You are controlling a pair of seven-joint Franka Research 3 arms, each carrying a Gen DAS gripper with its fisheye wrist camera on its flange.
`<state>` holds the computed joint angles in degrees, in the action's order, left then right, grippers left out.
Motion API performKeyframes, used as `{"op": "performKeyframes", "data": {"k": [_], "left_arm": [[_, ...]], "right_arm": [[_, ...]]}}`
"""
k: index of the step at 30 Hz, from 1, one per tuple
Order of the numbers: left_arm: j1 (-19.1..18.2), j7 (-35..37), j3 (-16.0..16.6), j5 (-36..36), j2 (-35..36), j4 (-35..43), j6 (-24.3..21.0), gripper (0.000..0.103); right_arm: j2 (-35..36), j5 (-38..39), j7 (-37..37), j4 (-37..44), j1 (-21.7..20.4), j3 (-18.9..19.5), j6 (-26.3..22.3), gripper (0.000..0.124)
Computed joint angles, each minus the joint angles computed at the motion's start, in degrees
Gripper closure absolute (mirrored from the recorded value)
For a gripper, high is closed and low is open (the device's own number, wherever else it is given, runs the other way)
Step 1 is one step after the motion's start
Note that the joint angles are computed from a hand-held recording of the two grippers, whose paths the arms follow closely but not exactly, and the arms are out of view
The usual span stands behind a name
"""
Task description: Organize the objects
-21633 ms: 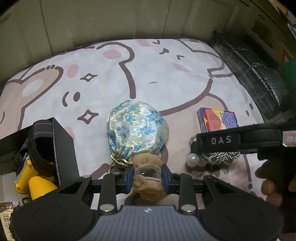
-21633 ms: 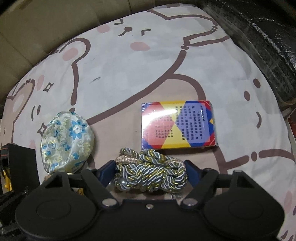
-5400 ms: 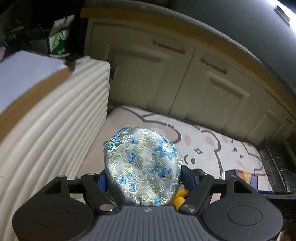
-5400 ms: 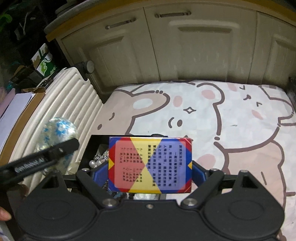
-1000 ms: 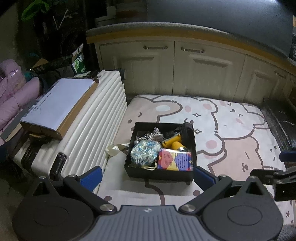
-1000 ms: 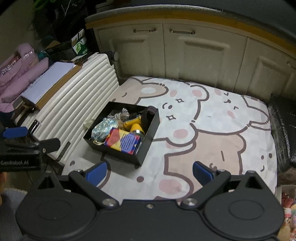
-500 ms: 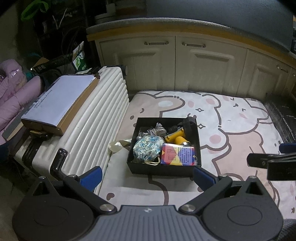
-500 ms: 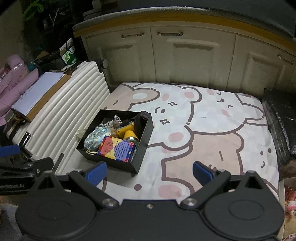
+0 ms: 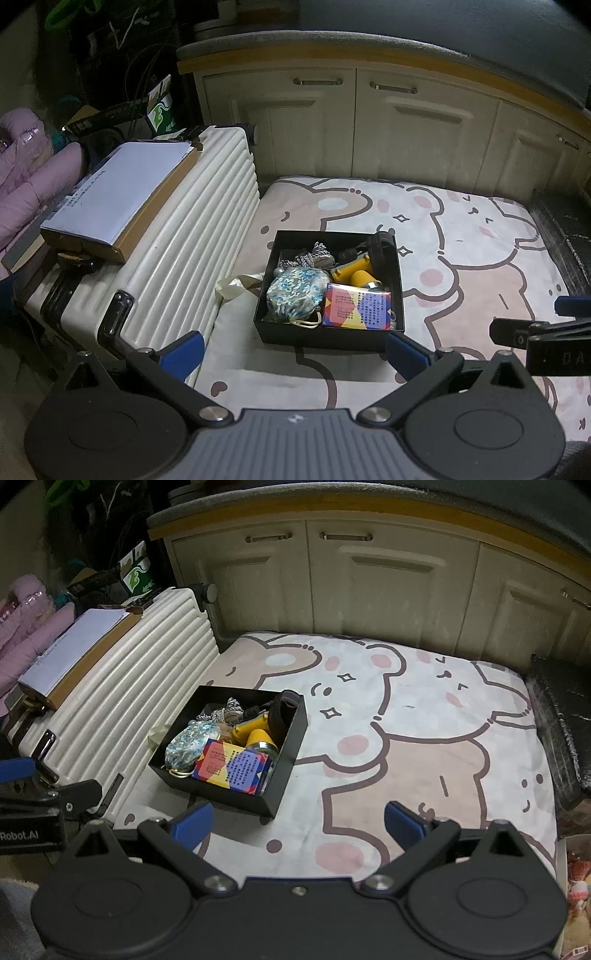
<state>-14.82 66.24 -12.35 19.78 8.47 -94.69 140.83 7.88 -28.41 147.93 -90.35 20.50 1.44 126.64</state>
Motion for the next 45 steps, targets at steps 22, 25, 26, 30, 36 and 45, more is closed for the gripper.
{"op": "performKeyframes", "data": {"k": [22,25,26,30,36,45], "left_arm": [[0.1,-1.5,0.3,1.1,0.4,0.7,-1.6,0.000],[0.1,-1.5,0.3,1.1,0.4,0.7,-1.7,0.000],[0.1,-1.4,0.3,1.0,0.4,0.7,-1.6,0.000],[0.1,-1.4,0.3,1.0,0.4,0.7,-1.6,0.000],[0.1,-1.4,0.3,1.1,0.4,0.7,-1.6,0.000],[0.2,-1.4,0.3,1.1,0.3,0.6,-1.6,0.000]], "right_arm": [[0.1,-1.5,1.6,0.5,0.3,-0.1,-1.5,0.024],[0.1,-1.5,1.6,0.5,0.3,-0.1,-1.5,0.024],[0.1,-1.5,1.6,0.4,0.3,-0.1,-1.5,0.024],[0.1,-1.5,1.6,0.4,0.2,0.0,-1.5,0.024],[0.1,-1.5,1.6,0.5,0.3,0.0,-1.5,0.024],[0.2,-1.5,1.6,0.6,0.3,-0.1,-1.6,0.024]]}}
